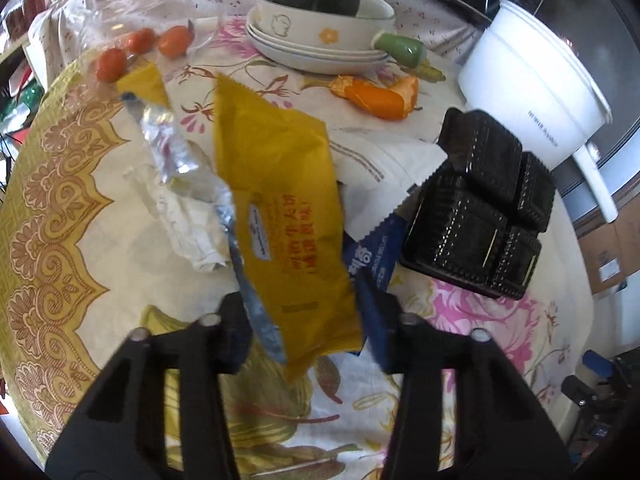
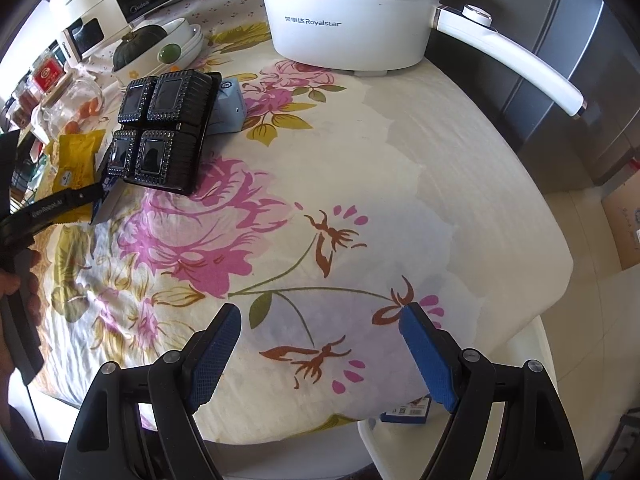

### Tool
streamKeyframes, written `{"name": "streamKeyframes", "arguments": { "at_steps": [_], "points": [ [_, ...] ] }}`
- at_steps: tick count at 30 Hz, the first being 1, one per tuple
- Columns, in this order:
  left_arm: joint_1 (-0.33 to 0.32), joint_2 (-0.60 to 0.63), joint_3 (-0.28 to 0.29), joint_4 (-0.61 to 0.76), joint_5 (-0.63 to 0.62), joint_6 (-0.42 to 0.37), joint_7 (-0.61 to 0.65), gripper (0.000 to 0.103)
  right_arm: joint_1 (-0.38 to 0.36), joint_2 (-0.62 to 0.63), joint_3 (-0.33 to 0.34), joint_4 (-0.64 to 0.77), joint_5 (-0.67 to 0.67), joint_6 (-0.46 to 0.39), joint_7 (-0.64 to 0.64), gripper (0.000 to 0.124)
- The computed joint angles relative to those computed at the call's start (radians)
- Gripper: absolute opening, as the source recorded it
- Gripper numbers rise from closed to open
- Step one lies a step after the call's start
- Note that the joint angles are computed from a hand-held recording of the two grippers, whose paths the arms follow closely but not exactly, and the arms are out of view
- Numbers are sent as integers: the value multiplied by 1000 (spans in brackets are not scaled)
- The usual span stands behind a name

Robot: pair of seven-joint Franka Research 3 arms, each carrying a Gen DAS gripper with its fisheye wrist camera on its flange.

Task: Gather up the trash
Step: 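Grasp the yellow wrapper and foil with the left tool while the right tool grasps the black trays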

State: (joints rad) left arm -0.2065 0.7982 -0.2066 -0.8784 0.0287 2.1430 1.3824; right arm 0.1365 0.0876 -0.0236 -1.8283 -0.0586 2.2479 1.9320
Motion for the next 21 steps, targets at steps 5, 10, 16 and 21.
{"name": "streamKeyframes", "arguments": {
  "at_steps": [5, 10, 16, 21],
  "points": [
    [59, -58, -38, -84, -73, 11, 44, 22, 6, 6, 2, 11, -11, -5, 6, 84],
    [114, -177, -70, -256, -154, 64, 113, 16, 18, 27, 7, 43, -14, -7, 14, 84],
    [156, -276, -84, -375, -229, 105, 221, 15, 44, 73, 12, 108, -12, -7, 33, 84],
    [183, -343, -83, -446, -289, 123, 292, 15, 67, 121, 13, 168, -5, -5, 50, 84]
  ]
}}
